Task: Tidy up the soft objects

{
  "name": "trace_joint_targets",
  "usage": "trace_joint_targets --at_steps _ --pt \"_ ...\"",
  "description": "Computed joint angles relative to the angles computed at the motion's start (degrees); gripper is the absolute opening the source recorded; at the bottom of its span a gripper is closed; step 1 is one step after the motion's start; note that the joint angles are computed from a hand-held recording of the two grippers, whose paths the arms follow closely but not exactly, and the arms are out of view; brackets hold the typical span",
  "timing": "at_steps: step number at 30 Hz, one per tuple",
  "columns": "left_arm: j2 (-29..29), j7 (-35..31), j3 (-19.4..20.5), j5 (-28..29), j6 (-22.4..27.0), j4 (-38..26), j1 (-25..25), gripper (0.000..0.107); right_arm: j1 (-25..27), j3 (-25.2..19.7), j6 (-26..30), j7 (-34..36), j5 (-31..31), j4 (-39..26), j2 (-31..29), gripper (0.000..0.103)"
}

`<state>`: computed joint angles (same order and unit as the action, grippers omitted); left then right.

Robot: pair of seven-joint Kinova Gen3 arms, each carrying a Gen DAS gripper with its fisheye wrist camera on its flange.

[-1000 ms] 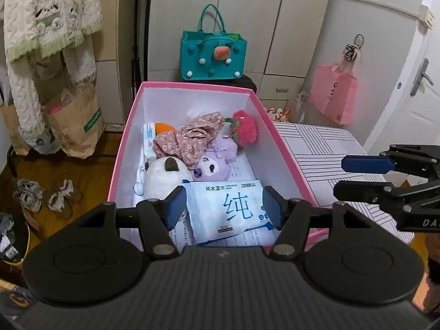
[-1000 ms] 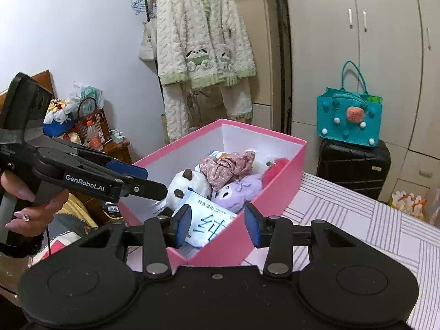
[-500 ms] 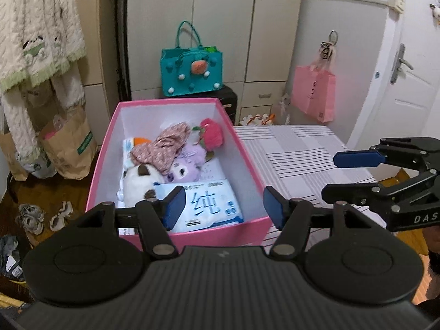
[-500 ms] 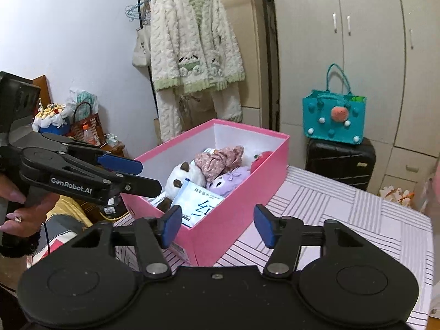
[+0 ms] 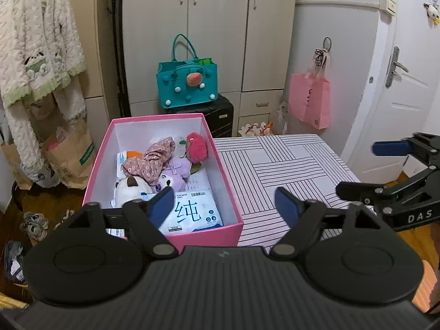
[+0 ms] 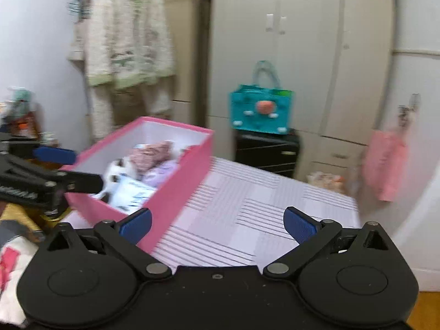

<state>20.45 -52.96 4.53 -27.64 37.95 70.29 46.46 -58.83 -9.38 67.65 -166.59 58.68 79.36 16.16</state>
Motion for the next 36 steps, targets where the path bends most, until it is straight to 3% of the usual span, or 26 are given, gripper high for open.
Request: trace_joint_targets --at_steps 3,7,12,16,21,25,36 --pt "0.65 2.13 -0.92 -1.6 2.31 -1.27 1.8 0.1 -0.66 -0.22 1.68 -0.25 -0.58 -0.01 -0.37 0.103" --pt "1.33 5.2 -1.62 -3.59 5.7 -3.04 3.71 0.101 1.88 -1.48 -0.41 -0.12 -5.5 0.69 -2.71 0.103" --pt "3.24 9.07 -1.74 -5.33 14.62 -8.1 6.01 0.103 -0.9 -1.78 5.4 -7.11 -1.85 1.64 -2.31 0.103" --pt "3.16 9.59 -0.76 -4.03 15.34 -7.91 5.3 0.103 -1.62 -2.76 6.66 -6.94 -1.07 2.16 -2.56 0.103" --pt "5.35 12.49 -2.0 -6.51 20.31 -10.68 7.54 0.103 -1.19 -3.74 6.04 -5.44 -1.84 2.4 -3.29 0.103" --pt "4.83 14.3 -1.97 -6.17 19.49 -9.48 7.38 0.103 -2.95 -3.49 10.34 -4.64 -0.62 0.85 -1.94 0.103" --pt "3.58 19.69 -2.23 -15.19 19.73 -6.19 12.33 0.103 -3.27 -4.37 11.93 -10.82 0.02 3.85 -3.57 0.103"
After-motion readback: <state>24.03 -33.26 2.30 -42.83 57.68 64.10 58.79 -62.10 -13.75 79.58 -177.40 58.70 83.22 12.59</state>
